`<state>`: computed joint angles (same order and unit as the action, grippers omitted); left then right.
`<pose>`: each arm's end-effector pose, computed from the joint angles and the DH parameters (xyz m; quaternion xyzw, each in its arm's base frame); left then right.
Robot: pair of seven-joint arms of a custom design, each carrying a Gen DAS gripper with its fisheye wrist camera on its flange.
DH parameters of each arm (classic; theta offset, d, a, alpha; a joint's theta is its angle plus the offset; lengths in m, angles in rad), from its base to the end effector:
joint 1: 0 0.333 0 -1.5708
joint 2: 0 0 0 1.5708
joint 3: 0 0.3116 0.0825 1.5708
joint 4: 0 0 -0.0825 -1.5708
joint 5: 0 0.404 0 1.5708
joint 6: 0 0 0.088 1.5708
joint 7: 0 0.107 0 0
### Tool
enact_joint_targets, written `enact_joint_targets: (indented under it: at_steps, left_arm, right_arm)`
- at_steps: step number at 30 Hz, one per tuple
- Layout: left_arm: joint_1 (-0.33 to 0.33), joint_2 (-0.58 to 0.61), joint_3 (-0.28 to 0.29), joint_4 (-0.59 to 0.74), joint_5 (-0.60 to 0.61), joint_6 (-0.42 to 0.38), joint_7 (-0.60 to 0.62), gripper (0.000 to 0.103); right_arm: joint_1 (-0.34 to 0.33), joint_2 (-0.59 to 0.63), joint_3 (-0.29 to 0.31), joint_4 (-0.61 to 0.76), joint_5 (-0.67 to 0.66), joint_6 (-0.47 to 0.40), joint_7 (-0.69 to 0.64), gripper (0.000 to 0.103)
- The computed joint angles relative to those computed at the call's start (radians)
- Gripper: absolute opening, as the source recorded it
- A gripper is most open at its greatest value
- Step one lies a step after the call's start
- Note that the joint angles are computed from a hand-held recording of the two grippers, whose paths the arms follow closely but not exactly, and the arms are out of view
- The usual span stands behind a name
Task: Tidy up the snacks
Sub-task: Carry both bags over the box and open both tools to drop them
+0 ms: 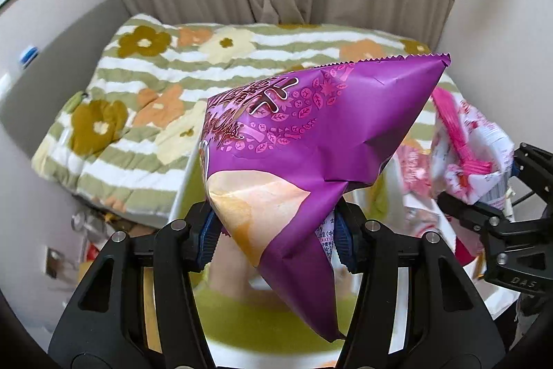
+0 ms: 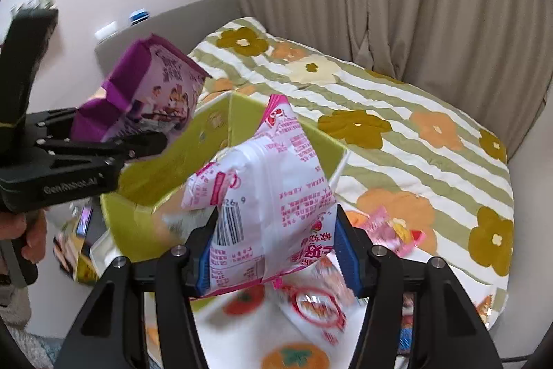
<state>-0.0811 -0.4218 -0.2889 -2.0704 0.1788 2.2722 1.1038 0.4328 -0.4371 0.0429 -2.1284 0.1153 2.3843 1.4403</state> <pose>0.4552 -0.1998 0.6574 -0.6722 0.6647 -0.2237 0.2373 0.4333 0.2289 0.6573 -0.8208 0.4577 -0.1605 0.3018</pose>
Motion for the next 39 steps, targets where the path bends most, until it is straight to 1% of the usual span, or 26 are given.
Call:
enact_joint_targets:
  at_steps: [2,4,6,7,8,9,10,11,14,17,21,24,26,29,31,32,33,34,35,36,37,39]
  left_arm:
    - [-0.003,0.065,0.034,0.037,-0.023,0.009,0.072,0.052]
    - [-0.007,0.114,0.053,0.061,-0.044,0.018,0.126,0.052]
    - [-0.008,0.172,0.07,0.098,-0.058,0.015,0.191,0.058]
    - [-0.007,0.184,0.071,0.106,-0.054,0.013,0.2,0.073]
    - [-0.002,0.201,0.071,0.115,-0.039,0.011,0.203,0.095]
    - [0.001,0.211,0.07,0.118,-0.023,0.016,0.2,0.101]
    - [0.002,0.213,0.075,0.111,-0.022,0.036,0.207,0.103]
    - [-0.002,0.213,0.086,0.104,-0.045,0.047,0.231,0.103]
    - [-0.007,0.213,0.106,0.089,-0.11,0.044,0.286,0.103]
    - [-0.002,0.186,0.107,0.052,-0.128,0.045,0.299,0.103]
    - [0.008,0.132,0.098,0.001,-0.128,0.046,0.286,0.103]
    - [0.012,0.112,0.103,-0.01,-0.156,0.031,0.284,0.103]
    - [0.016,0.1,0.104,-0.016,-0.165,0.027,0.287,0.103]
    - [0.036,0.087,0.089,-0.024,-0.124,0.034,0.261,0.103]
    - [0.042,0.08,0.087,-0.028,-0.113,0.035,0.25,0.103]
    - [0.045,0.076,0.087,-0.03,-0.111,0.035,0.246,0.103]
    - [0.047,0.072,0.087,-0.032,-0.108,0.034,0.242,0.103]
    - [0.048,0.068,0.088,-0.036,-0.108,0.032,0.241,0.103]
    - [0.048,0.062,0.089,-0.042,-0.109,0.03,0.242,0.103]
    - [0.05,0.056,0.089,-0.05,-0.107,0.025,0.238,0.103]
    - [0.051,0.053,0.089,-0.054,-0.109,0.022,0.237,0.103]
    - [0.049,0.048,0.095,-0.062,-0.126,0.012,0.24,0.103]
  right_arm:
    - [-0.019,0.061,0.026,0.051,-0.023,0.004,0.068,0.054]
    - [-0.032,0.114,0.048,0.096,-0.052,0.0,0.135,0.054]
    - [-0.041,0.156,0.064,0.131,-0.083,-0.003,0.195,0.054]
    - [-0.043,0.171,0.068,0.144,-0.096,-0.007,0.217,0.054]
    - [-0.045,0.187,0.072,0.158,-0.108,-0.012,0.241,0.054]
    - [-0.046,0.201,0.075,0.169,-0.118,-0.016,0.263,0.054]
    - [-0.046,0.214,0.077,0.179,-0.125,-0.02,0.284,0.054]
    - [-0.045,0.224,0.078,0.188,-0.13,-0.026,0.299,0.054]
    - [-0.041,0.24,0.083,0.201,-0.149,-0.045,0.332,0.054]
    - [-0.04,0.254,0.086,0.212,-0.176,-0.061,0.361,0.054]
    - [-0.036,0.262,0.08,0.216,-0.163,-0.064,0.376,0.054]
    - [-0.033,0.274,0.076,0.233,-0.144,-0.064,0.365,0.054]
    - [-0.032,0.284,0.079,0.25,-0.148,-0.08,0.368,0.054]
    - [-0.025,0.284,0.076,0.248,-0.112,-0.079,0.344,0.054]
    - [-0.02,0.286,0.073,0.243,-0.08,-0.072,0.322,0.056]
    - [-0.019,0.283,0.072,0.234,-0.069,-0.061,0.318,0.059]
    - [-0.018,0.278,0.071,0.223,-0.058,-0.045,0.313,0.072]
    - [-0.016,0.271,0.069,0.213,-0.042,-0.035,0.307,0.093]
    - [-0.016,0.261,0.068,0.199,-0.031,-0.02,0.303,0.099]
    - [-0.014,0.251,0.07,0.182,-0.029,0.0,0.307,0.102]
    - [-0.014,0.236,0.07,0.163,-0.031,0.018,0.307,0.102]
    - [-0.017,0.219,0.074,0.143,-0.054,0.018,0.331,0.102]
